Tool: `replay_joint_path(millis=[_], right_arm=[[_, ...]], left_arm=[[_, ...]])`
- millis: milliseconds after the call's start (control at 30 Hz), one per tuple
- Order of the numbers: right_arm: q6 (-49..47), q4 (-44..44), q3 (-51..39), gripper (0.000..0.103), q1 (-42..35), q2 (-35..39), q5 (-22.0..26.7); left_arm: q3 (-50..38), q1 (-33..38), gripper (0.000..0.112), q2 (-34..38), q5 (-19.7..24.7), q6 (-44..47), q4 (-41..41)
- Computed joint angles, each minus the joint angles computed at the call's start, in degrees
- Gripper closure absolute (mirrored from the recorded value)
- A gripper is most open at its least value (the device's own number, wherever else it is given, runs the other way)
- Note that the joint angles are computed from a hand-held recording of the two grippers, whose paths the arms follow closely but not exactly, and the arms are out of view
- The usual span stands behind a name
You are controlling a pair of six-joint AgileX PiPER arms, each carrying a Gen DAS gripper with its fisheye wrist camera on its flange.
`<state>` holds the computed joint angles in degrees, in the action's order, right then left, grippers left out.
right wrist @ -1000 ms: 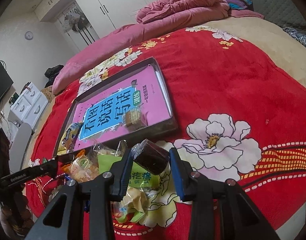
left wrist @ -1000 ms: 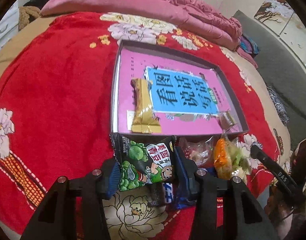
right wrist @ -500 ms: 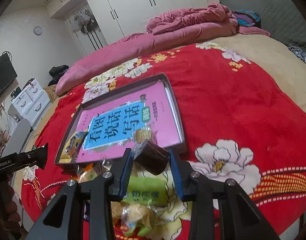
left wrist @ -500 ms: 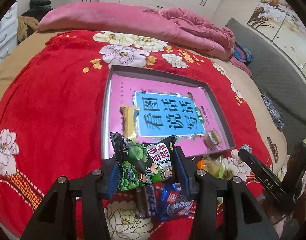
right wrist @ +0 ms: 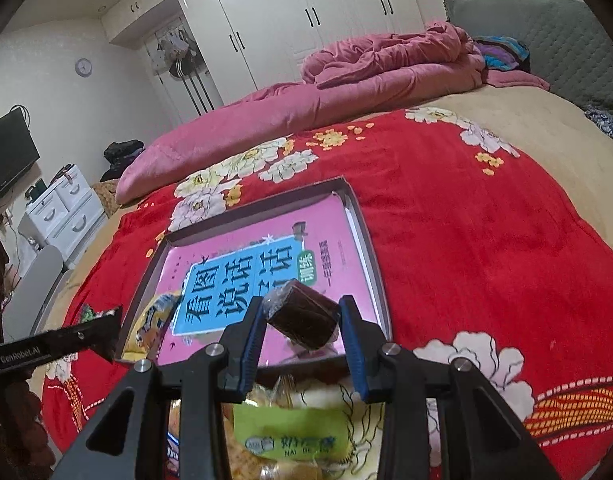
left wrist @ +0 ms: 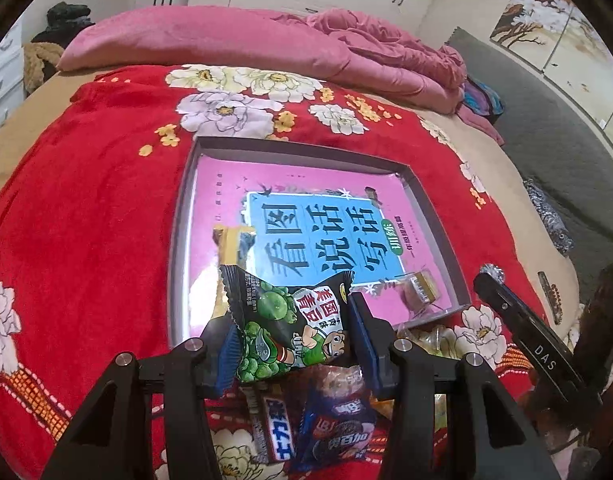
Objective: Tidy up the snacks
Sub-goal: 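Lift the green bag with the left tool while the right tool lifts the brown candy, then carry the green bag over the tray with the left tool while the right tool carries the candy there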
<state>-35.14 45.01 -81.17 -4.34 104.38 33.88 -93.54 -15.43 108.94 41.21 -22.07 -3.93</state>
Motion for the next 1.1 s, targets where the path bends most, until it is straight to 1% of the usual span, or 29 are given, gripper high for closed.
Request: replay_joint_path(millis=[133, 367, 467, 533, 700, 833, 900, 967, 1100], right_arm=[[1.0, -1.2, -1.46, 0.065, 0.74, 1.15, -0.07], [2.54, -2.79, -2.97, 0.066, 0.99, 2.9, 0.13], [3.73, -4.37, -3.22, 0.065, 1.03, 3.52, -0.48], [4.86, -5.59, -3.38, 0.065, 0.91, 4.18, -0.79], [5.71, -6.15, -3.68, 0.066, 0.5, 5.24, -0.64], [6.34, -6.68, -3.96, 0.066, 0.57, 5.71, -0.7], [7.01, -7.36, -4.0, 0.065, 0.81, 5.8, -0.99], [7.54, -8.17, -4.1, 0.065, 1.04, 6.04, -1.16], [10.13, -11.04, -4.65, 0.065, 1.53, 6.84, -1.38]], left_arm=[[-2.7, -0.38, 0.062, 1.82, 0.76, 0.34, 0.12], [-7.56, -1.77, 0.062, 5.18, 2.28, -0.49, 2.64], [-9.38, -1.99, 0.062, 6.87, 3.16, -0.24, 2.21], [-10.24, -1.73, 0.062, 7.88, 3.38, 0.77, 0.37], [-12.83, -1.57, 0.062, 10.11, 4.16, 0.91, -0.48], [-15.1, -2.22, 0.062, 11.82, 5.3, -0.25, 1.63], [-15.4, -2.21, 0.062, 12.35, 5.14, 0.38, 0.61], [-15.8, -2.71, 0.062, 12.84, 5.29, 0.02, 1.98], [-16.61, -2.83, 0.062, 13.89, 5.71, -0.03, 1.77]])
